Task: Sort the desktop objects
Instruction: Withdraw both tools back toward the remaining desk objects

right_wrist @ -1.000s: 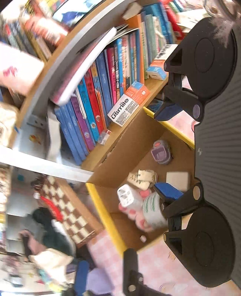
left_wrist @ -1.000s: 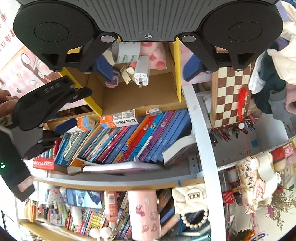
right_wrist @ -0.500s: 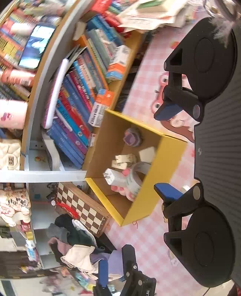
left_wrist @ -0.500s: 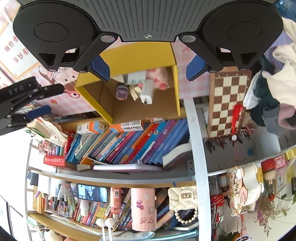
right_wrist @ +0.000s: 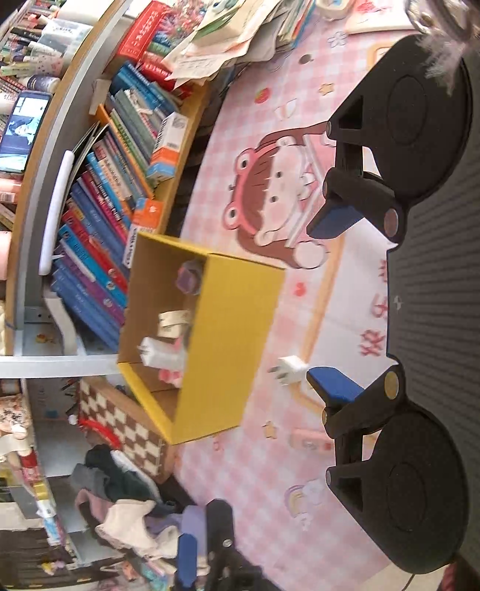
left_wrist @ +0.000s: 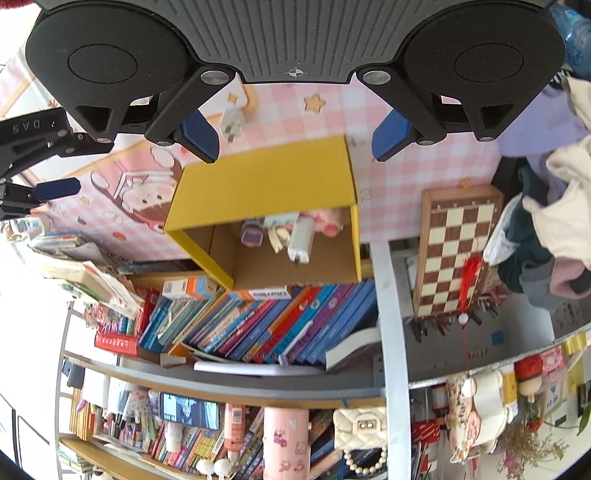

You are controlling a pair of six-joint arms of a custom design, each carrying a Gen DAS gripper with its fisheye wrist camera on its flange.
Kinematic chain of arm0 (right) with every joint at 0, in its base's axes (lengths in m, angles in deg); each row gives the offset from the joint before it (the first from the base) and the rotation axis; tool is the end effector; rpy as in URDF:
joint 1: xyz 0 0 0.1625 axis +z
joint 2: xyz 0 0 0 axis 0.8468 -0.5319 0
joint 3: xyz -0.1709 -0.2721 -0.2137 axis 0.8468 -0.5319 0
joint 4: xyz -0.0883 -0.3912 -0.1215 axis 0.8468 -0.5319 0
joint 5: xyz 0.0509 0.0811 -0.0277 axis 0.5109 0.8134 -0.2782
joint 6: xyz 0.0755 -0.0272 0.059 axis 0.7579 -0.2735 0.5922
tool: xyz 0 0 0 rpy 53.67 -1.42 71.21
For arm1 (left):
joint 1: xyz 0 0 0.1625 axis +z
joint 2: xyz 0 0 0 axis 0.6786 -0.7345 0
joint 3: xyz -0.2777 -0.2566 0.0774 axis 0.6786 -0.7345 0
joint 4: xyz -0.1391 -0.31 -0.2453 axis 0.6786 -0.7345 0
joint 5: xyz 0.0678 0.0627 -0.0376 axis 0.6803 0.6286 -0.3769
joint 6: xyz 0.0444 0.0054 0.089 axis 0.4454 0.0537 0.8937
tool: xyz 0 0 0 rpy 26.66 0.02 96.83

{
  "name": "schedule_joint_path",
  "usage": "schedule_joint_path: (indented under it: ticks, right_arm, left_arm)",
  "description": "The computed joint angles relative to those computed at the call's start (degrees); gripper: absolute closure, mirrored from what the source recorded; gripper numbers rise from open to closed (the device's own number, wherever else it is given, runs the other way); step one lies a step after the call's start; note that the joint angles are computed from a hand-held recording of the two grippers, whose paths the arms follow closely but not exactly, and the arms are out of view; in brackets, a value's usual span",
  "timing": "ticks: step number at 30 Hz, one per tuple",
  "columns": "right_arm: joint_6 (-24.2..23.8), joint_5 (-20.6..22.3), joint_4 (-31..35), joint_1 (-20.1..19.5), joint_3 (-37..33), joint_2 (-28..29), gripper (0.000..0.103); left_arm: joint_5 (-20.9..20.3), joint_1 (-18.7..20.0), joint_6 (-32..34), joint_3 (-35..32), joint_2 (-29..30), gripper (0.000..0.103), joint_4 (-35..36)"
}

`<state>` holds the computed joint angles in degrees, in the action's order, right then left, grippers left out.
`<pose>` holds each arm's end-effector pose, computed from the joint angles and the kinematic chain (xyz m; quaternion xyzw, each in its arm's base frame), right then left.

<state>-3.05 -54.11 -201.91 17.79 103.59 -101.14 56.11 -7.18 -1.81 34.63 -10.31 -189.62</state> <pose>-0.0379 -0.6708 0.3586 0.4472 -0.8403 0.2124 0.2207 -0.3924 -0.5603 -0.0646 0.1016 0.8051 -0.4461 0.3775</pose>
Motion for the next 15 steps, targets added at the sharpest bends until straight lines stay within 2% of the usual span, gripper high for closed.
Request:
schedule_joint_path:
  ticks: [7,11,15]
  right_arm:
    - [4.24,-0.36,-2.45,-2.00,4.94,-2.53,0.028]
    - [4.55,-1.46,-2.66,-2.79,8.22,-4.12,0.027]
    - [3.73,-3.23,-3.28,-3.27,11.86,-5.62,0.027]
  left_arm:
    - [-0.75,-0.70,-12.76,4.34,-2.48,0.011,9.44]
    - [-1.60,-0.90,-18.88,5.77,-3.22,0.011,14.52]
    - [-2.77,-1.18,-21.72,6.65,-3.45,0.011,16.84]
